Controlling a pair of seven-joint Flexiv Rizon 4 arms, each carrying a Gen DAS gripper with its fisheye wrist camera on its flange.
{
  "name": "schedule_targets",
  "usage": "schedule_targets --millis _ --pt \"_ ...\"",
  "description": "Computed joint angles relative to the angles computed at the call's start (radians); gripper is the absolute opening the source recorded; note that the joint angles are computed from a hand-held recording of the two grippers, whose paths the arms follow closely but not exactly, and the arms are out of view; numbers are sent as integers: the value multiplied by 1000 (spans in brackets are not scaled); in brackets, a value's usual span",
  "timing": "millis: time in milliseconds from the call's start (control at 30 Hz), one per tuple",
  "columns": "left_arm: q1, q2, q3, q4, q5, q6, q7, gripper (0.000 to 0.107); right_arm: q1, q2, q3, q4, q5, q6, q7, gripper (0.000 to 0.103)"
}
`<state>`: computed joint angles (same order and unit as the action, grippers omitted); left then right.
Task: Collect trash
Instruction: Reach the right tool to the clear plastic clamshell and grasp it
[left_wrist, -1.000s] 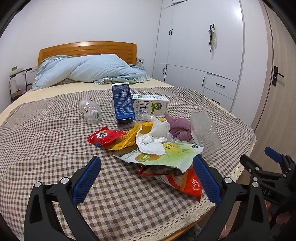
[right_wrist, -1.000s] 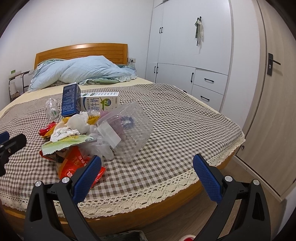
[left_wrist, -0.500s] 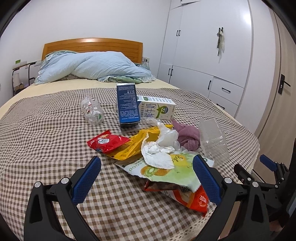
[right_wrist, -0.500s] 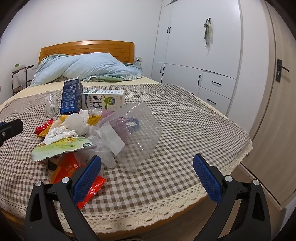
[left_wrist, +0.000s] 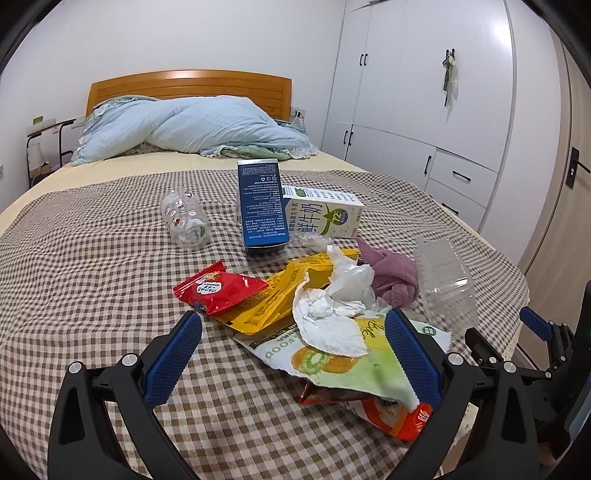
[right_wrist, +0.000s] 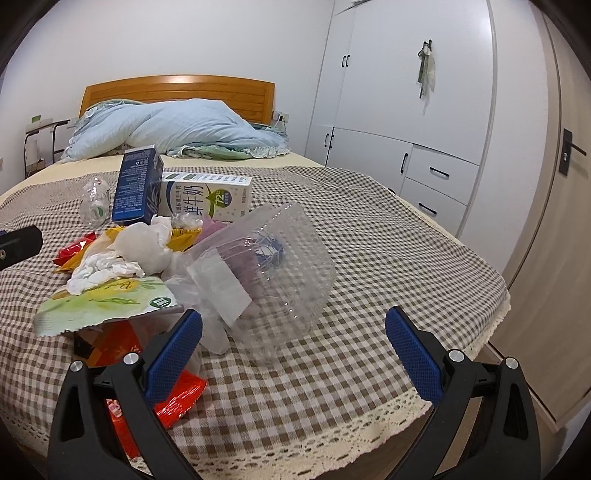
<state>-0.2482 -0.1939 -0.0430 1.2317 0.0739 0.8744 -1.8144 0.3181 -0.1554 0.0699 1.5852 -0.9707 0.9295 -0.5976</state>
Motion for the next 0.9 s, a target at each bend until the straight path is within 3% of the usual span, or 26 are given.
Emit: schedule_targets --millis 533,900 --pt "-15 -70 10 -97 30 -54 -1 96 31 -78 -26 -74 21 -42 -139 95" --pt "-22 -107 20 -153 38 -77 16 96 59 -118 -56 -111 -42 -77 -174 95"
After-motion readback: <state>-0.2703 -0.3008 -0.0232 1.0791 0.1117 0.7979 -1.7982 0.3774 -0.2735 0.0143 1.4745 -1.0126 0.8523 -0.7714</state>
